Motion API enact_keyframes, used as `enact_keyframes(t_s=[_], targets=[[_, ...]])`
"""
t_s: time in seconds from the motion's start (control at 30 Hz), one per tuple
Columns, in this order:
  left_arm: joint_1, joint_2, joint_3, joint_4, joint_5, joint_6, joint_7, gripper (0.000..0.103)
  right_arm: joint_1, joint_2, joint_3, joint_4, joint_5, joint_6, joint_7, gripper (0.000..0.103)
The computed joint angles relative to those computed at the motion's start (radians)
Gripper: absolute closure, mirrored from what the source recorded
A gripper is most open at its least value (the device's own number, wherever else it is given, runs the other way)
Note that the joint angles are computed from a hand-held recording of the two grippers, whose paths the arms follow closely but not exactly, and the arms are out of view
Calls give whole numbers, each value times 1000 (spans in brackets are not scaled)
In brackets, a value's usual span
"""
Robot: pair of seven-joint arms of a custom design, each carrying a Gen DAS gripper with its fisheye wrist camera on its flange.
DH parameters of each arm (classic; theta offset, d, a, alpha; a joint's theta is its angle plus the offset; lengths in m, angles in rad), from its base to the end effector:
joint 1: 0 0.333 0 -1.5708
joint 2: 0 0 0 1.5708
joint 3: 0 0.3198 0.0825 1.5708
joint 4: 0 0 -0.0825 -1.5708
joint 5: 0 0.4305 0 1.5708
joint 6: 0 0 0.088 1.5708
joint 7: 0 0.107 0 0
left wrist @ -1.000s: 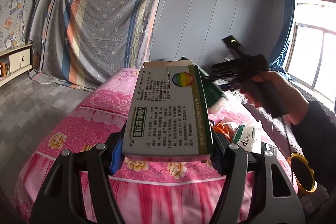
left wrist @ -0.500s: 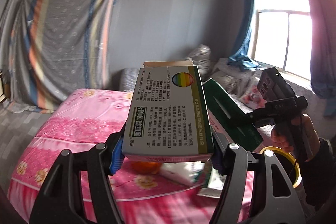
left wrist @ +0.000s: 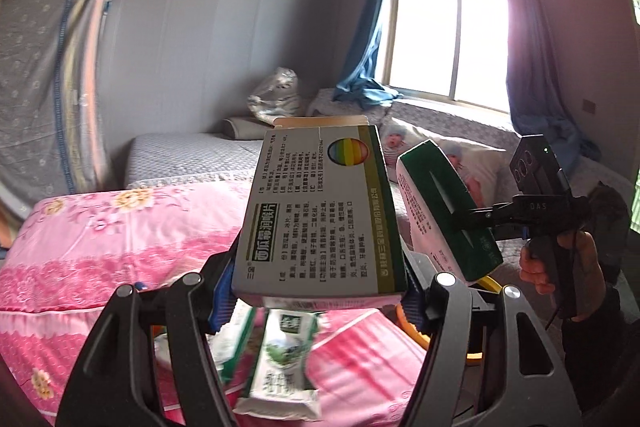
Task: Collect trash
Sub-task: 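Carry the white medicine box left and green tissue pack right over the yellow bin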
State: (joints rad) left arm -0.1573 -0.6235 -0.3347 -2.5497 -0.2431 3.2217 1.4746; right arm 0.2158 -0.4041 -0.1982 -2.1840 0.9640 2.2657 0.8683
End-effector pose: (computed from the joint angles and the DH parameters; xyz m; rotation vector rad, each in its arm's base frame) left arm 0.3923 -0.2144 0.6087 -1.3262 1.6586 -1.3476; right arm 0.5201 0.0174 0.6053 -1.6635 1.3005 0.0338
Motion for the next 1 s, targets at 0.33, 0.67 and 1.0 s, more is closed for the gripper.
enact_keyframes(t_s=[0.33, 0.67, 1.0], targets=[[-80, 203, 7, 160, 26, -18, 53, 41, -72, 3, -16, -135, -105, 238, 100, 27], [-70, 333, -53, 277, 77, -67, 47, 41, -83, 4, -2, -253, -317, 407, 252, 26], [-7, 445, -137, 391, 262, -110, -110, 41, -69, 88, -32, -241, -374, 472, 330, 21]])
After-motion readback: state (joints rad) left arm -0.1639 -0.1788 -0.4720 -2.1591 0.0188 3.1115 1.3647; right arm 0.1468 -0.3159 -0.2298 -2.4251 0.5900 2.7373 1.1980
